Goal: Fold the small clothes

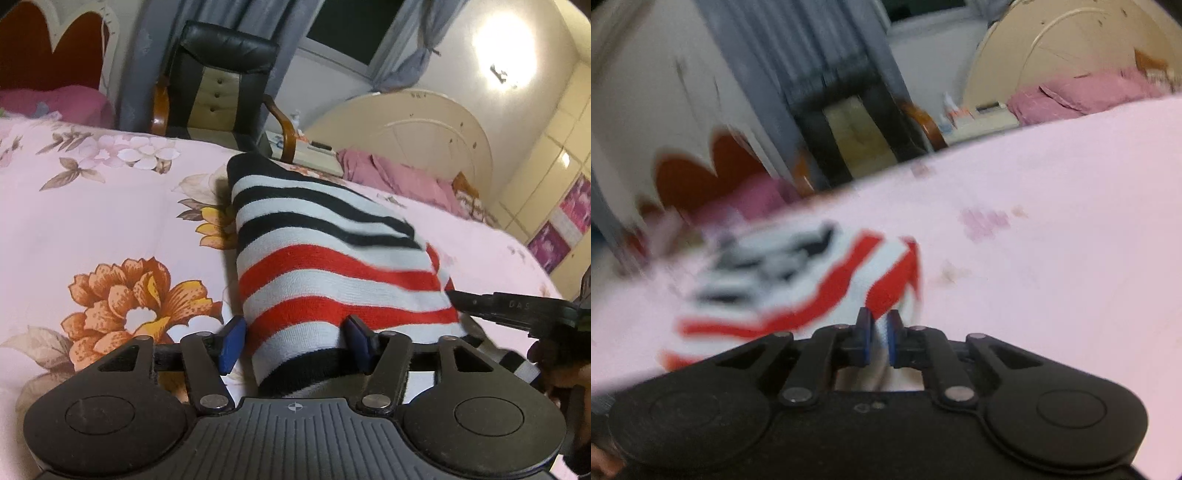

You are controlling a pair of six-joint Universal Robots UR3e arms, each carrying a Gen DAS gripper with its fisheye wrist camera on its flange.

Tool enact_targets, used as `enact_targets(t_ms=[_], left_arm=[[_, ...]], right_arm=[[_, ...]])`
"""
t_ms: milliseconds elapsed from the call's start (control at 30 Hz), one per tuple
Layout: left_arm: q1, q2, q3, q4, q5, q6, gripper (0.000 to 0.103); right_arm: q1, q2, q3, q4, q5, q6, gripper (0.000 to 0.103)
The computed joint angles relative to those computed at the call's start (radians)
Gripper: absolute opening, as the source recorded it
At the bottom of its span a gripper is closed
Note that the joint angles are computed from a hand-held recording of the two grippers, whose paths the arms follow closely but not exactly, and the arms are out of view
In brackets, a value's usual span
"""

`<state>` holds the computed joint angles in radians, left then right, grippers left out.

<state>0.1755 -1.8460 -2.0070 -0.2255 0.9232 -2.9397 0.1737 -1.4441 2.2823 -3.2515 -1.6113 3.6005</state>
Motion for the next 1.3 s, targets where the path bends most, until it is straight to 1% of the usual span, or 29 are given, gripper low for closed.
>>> enact_targets(t_ms=[67, 100, 133, 167, 200, 267, 300, 367, 433, 467, 500, 567, 600, 667, 733, 767, 833, 867, 900, 933, 967, 1033, 1133, 1200, 1233, 1267, 1300], left_arm=[[-0.008, 0.019, 0.008, -0.024, 0.020, 0.011, 0.063], [-0.003, 0.045, -0.003, -0.034, 0.023, 0.016, 0.063], [0.012, 0.083, -0.029, -0.036, 0.012, 0.036, 0.063], [0.040, 0.136, -0.073, -0.047, -0.020, 0.064, 0.063], [0.071, 0.188, -0.119, -0.062, -0.057, 0.090, 0.063], [0.130, 0.302, -0.211, -0.128, -0.110, 0.153, 0.063], [0.154, 0.349, -0.253, -0.153, -0.127, 0.183, 0.063], [0.176, 0.405, -0.312, -0.178, -0.127, 0.216, 0.063], [0.188, 0.421, -0.344, -0.184, -0.122, 0.220, 0.063], [0.193, 0.423, -0.353, -0.187, -0.117, 0.215, 0.063], [0.200, 0.430, -0.366, -0.190, -0.116, 0.213, 0.063], [0.205, 0.443, -0.393, -0.180, -0.110, 0.219, 0.063], [0.206, 0.448, -0.404, -0.173, -0.103, 0.229, 0.063], [0.203, 0.442, -0.429, -0.139, -0.086, 0.242, 0.063], [0.205, 0.421, -0.441, -0.104, -0.084, 0.238, 0.063], [0.205, 0.415, -0.444, -0.091, -0.085, 0.235, 0.063], [0.196, 0.441, -0.430, -0.118, -0.067, 0.220, 0.063], [0.197, 0.481, -0.438, -0.123, -0.060, 0.220, 0.063], [0.201, 0.520, -0.455, -0.116, -0.058, 0.228, 0.063], [0.202, 0.541, -0.462, -0.120, -0.058, 0.239, 0.063], [0.199, 0.552, -0.458, -0.137, -0.054, 0.253, 0.063], [0.174, 0.536, -0.450, -0.123, -0.018, 0.249, 0.063], [0.175, 0.524, -0.458, -0.107, -0.017, 0.238, 0.063], [0.179, 0.523, -0.464, -0.103, -0.020, 0.245, 0.063], [0.182, 0.523, -0.465, -0.107, -0.023, 0.252, 0.063], [0.182, 0.521, -0.464, -0.108, -0.025, 0.258, 0.063], [0.181, 0.518, -0.461, -0.110, -0.024, 0.263, 0.063]], right_arm=[[0.007, -0.017, 0.004, 0.023, -0.017, 0.011, 0.010], [0.022, -0.047, 0.007, 0.039, -0.037, 0.022, 0.016], [0.047, -0.088, 0.022, 0.036, -0.066, 0.038, 0.020], [0.075, -0.144, 0.050, 0.029, -0.088, 0.052, 0.027], [0.089, -0.201, 0.079, 0.033, -0.084, 0.057, 0.037], [0.140, -0.327, 0.125, 0.093, -0.076, 0.081, 0.045], [0.174, -0.370, 0.142, 0.116, -0.081, 0.099, 0.045], [0.235, -0.418, 0.170, 0.147, -0.084, 0.144, 0.044], [0.290, -0.398, 0.200, 0.100, -0.095, 0.186, 0.034], [0.325, -0.375, 0.199, 0.089, -0.137, 0.197, 0.006], [0.344, -0.349, 0.198, 0.093, -0.171, 0.222, 0.005], [0.323, -0.337, 0.235, 0.079, -0.169, 0.272, 0.004], [0.315, -0.335, 0.251, 0.067, -0.165, 0.278, 0.004], [0.342, -0.300, 0.250, 0.074, -0.200, 0.298, 0.004], [0.356, -0.266, 0.266, 0.035, -0.208, 0.325, 0.004], [0.368, -0.252, 0.252, 0.041, -0.223, 0.328, 0.005], [0.390, -0.267, 0.208, 0.115, -0.253, 0.334, 0.008], [0.414, -0.286, 0.185, 0.165, -0.284, 0.348, 0.014], [0.453, -0.298, 0.159, 0.198, -0.338, 0.357, 0.017], [0.508, -0.295, 0.132, 0.197, -0.406, 0.348, 0.017], [0.540, -0.287, 0.104, 0.205, -0.448, 0.324, 0.019], [0.590, -0.242, 0.044, 0.208, -0.503, 0.264, 0.019], [0.606, -0.147, -0.036, 0.188, -0.512, 0.145, 0.018], [0.594, -0.105, -0.063, 0.205, -0.494, 0.109, 0.017], [0.576, -0.090, -0.075, 0.245, -0.477, 0.113, 0.015], [0.550, -0.086, -0.085, 0.300, -0.450, 0.122, 0.007], [0.520, -0.084, -0.080, 0.325, -0.405, 0.127, 0.003]])
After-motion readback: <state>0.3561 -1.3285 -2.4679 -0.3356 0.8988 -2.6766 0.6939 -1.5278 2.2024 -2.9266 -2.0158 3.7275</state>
